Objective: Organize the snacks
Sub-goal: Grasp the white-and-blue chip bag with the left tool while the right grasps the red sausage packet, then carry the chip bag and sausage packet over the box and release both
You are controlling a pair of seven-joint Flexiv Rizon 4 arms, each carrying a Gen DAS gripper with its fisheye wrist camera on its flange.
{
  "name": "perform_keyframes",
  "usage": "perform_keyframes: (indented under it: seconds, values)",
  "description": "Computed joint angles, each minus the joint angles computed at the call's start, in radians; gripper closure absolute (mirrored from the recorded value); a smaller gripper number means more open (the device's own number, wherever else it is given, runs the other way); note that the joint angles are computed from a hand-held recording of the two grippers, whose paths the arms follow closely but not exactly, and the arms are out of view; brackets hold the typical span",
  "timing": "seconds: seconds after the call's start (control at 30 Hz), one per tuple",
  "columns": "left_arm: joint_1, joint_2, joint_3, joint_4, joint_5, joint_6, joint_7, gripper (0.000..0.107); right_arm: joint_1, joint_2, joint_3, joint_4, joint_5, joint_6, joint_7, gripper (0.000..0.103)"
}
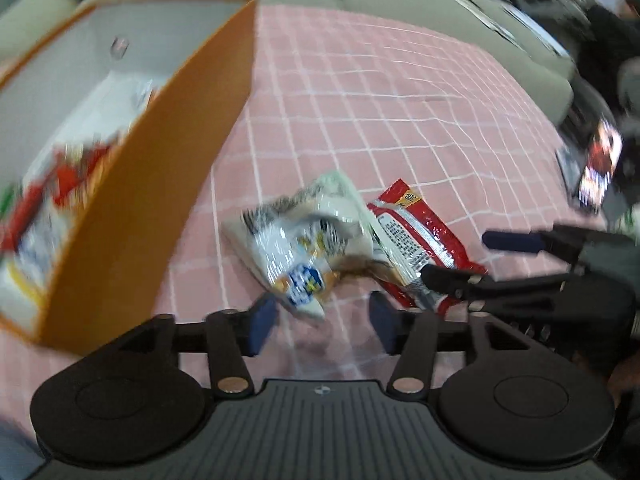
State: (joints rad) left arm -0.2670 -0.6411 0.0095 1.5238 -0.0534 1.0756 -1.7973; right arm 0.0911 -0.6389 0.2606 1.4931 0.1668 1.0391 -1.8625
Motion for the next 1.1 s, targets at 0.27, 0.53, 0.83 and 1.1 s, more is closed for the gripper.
perform_keyframes:
  seconds: [0.27, 0.53, 0.83, 1.1]
  values:
    - [-0.015, -0.056, 0.026, -0.145, 0.154, -0.072, 0.276, 0.023, 0.005, -0.023, 0.003, -0.013, -0.023, 0.024, -0.064, 0.019]
    - [-0.021, -0.122, 0.018, -0.253, 0.171, -0.179, 0.504, 0.019, 0.003, -0.065, 0.004, -0.066, -0.041, -0.015, -0.086, 0.019]
    - [-0.025, -0.159, 0.031, -0.295, 0.171, -0.204, 0.541, 0.018, 0.002, -0.099, 0.011, -0.116, -0.033, -0.061, -0.136, 0.02]
    - [-0.025, -0.19, 0.035, -0.321, 0.16, -0.211, 0.543, 0.017, 0.005, -0.115, 0.01, -0.138, -0.017, -0.089, -0.169, 0.027]
